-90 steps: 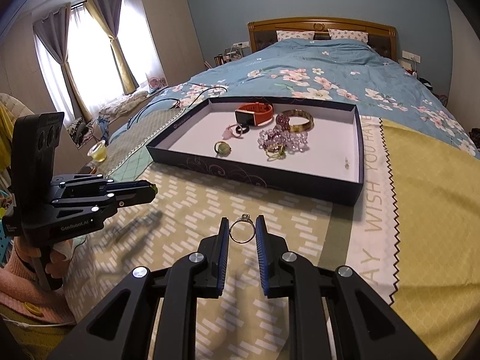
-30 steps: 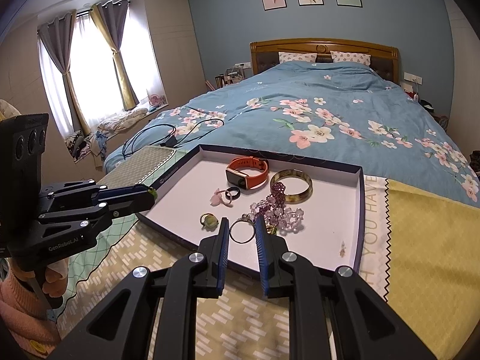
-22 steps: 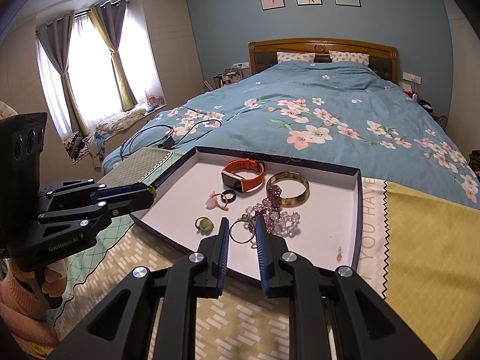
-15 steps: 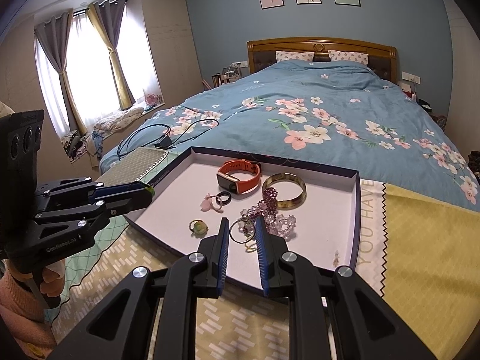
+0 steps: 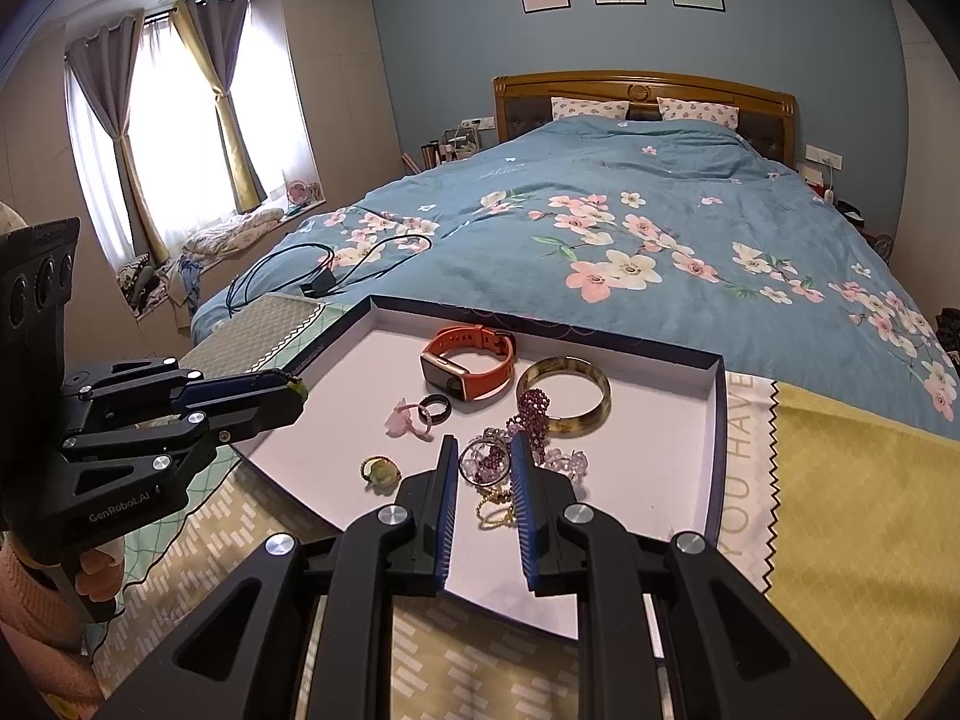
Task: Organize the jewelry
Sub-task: 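Lower the gold ring into the box and open the right tool, then lower the green ring into the box and open the left tool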
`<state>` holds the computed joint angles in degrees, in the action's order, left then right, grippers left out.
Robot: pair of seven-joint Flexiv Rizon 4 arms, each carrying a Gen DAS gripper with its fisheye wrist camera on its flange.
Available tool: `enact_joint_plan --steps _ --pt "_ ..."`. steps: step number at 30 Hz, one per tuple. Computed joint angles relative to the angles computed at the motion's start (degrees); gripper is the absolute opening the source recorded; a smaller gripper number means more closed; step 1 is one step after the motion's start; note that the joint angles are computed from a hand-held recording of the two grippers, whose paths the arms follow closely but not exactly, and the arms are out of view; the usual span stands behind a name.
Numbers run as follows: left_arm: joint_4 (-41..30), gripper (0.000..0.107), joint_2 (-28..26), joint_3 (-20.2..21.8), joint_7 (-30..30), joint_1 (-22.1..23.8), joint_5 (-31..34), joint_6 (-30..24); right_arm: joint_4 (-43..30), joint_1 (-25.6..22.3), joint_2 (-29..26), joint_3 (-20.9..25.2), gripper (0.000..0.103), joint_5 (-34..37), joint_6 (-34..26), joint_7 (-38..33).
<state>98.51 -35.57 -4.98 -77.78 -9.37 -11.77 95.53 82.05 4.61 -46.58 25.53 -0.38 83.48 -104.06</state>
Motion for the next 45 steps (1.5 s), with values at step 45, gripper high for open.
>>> enact_joint_plan --steps 45 --pt "-13.36 0.015 -8.7 5.96 -6.23 -2.58 2.01 -11.89 -9.95 5.02 -5.26 -5.88 0.017 2.71 -8.79 2.84"
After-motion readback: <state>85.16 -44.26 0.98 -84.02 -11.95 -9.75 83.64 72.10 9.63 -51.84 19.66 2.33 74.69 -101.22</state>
